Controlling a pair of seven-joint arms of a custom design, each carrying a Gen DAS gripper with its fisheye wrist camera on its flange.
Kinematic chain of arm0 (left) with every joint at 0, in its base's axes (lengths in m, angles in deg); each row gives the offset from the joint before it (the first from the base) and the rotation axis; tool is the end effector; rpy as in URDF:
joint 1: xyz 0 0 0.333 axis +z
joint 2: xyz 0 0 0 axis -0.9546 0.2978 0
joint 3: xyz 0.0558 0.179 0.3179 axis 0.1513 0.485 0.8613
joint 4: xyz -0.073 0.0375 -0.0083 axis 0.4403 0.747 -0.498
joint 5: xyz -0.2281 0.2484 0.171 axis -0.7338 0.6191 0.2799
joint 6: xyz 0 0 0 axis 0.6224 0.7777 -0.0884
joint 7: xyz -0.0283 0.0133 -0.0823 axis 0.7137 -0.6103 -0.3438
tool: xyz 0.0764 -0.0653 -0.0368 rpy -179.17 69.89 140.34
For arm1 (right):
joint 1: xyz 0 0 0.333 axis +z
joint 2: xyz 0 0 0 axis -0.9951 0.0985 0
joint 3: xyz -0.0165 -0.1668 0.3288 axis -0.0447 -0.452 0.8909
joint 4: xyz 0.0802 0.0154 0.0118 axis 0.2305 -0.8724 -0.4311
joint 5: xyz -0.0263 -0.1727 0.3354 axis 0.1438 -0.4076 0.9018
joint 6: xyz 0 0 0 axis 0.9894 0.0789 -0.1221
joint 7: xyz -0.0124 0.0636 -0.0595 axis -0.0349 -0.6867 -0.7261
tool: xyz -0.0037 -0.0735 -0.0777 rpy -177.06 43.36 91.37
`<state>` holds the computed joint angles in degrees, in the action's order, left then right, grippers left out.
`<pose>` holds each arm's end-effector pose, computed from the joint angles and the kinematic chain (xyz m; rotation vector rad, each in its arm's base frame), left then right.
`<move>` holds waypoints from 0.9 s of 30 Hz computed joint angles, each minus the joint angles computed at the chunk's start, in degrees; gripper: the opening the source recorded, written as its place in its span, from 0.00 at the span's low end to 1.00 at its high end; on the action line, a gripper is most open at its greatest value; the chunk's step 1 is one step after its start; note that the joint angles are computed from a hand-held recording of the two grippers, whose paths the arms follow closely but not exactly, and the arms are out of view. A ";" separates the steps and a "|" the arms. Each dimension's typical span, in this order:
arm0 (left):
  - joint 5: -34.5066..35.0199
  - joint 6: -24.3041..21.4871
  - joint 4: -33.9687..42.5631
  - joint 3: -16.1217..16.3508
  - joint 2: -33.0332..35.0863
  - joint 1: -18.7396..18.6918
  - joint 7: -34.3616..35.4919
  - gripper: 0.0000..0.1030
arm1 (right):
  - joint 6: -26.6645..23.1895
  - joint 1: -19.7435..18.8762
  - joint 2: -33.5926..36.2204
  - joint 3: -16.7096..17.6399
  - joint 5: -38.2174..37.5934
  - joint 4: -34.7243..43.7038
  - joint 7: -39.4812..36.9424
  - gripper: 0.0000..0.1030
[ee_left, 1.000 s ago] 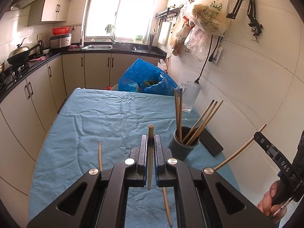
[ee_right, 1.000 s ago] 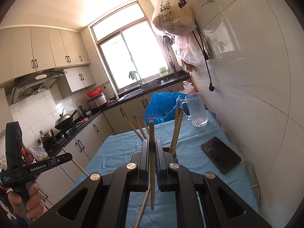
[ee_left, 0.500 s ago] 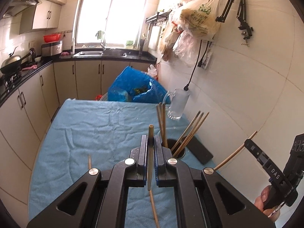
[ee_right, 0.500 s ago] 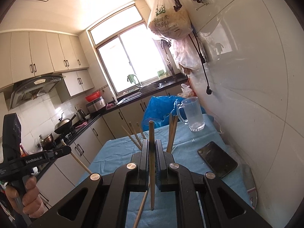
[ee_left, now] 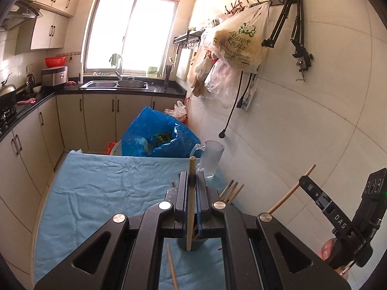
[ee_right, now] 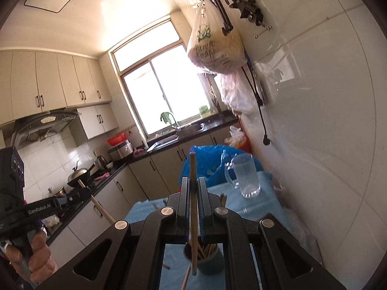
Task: Organize utensils
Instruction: 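Lower both held chopsticks into the black cup and open both grippers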
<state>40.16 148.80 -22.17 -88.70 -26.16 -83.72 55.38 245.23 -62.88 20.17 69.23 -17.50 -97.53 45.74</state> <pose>0.5745 -0.2230 0.7968 -1.6348 1.6317 -1.2051 0.5279 0.1041 0.7317 -1.2668 1.3246 -0.5550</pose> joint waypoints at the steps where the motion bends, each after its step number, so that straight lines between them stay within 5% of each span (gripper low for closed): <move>1: 0.04 -0.24 0.93 -0.02 0.59 -0.06 -0.09 0.05 | 0.13 -0.27 0.50 0.12 -0.80 0.66 0.69 0.06; 14: -1.30 -5.29 12.66 1.21 11.11 -2.38 1.43 0.05 | -0.49 -6.27 7.95 4.50 -13.14 6.43 11.07 0.06; 27: -3.50 -3.93 7.29 1.77 11.02 -1.26 3.01 0.05 | -4.53 -10.24 12.12 7.76 -20.37 6.75 18.00 0.07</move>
